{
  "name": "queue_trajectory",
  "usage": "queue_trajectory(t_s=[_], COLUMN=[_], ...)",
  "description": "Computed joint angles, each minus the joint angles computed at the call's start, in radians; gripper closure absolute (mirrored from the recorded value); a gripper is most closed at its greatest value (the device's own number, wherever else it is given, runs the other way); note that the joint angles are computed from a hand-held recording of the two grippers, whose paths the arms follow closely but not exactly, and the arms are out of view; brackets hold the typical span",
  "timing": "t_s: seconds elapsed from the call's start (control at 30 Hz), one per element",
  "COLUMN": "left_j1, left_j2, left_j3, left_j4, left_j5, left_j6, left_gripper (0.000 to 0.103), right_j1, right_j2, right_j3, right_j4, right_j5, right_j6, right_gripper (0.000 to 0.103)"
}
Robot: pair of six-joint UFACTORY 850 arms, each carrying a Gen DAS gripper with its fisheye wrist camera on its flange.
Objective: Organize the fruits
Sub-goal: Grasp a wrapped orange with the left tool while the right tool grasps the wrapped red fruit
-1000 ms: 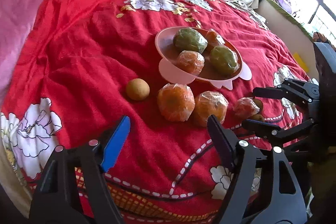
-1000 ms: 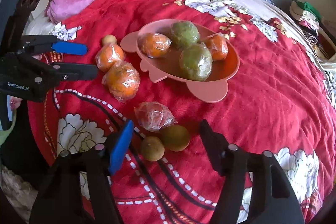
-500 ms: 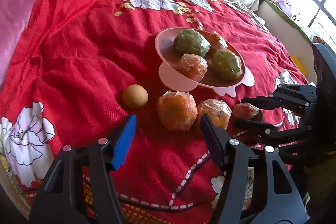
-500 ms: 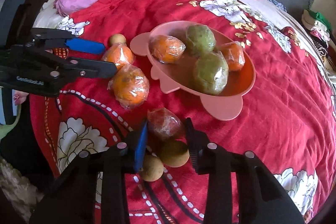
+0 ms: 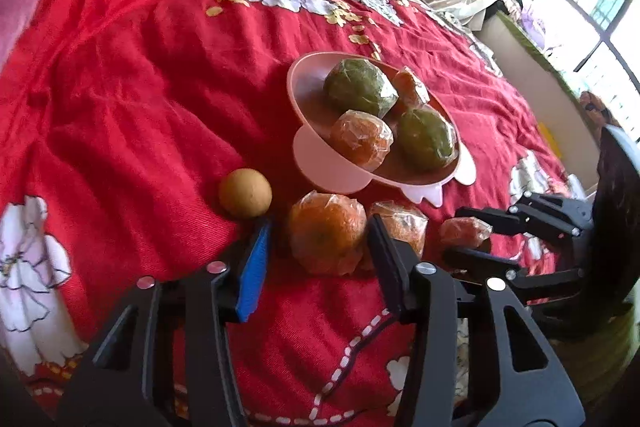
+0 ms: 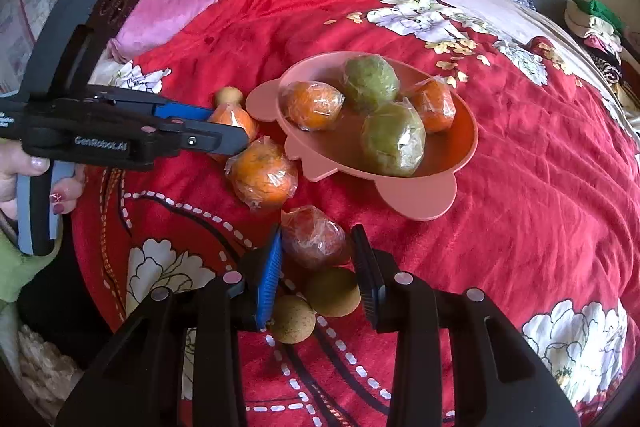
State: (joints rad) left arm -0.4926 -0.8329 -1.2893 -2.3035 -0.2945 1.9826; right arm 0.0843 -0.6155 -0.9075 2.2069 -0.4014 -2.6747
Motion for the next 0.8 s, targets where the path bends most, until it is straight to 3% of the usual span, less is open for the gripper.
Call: queue_trajectory(t_s=[0.07,0.27,0.8], left_j1=[0.008,0.009,-0.017], left_j2=[-0.004,0.005,0.098], left_j3=[-0.002,0.015,0.093], left_j4=[0.05,0.015,-0.205], left_j5=[-0.024,-0.046,-0.044], left_j6=[-0.052,-0.024,0.228], left_gripper=[0.069,0.07,0.07], right_j1=[-0.001,-0.006,-0.042], right_j2=[0.001,0.012,0.056], right_j3=[0.002,0.013,0.04], right_j4=[0.005,0.025,0.023], right_j5=[-0.004,-0.022,-0.079], right_j6=[0.001,-0.006,0.023], right_gripper=[0.07,0.07,0.07])
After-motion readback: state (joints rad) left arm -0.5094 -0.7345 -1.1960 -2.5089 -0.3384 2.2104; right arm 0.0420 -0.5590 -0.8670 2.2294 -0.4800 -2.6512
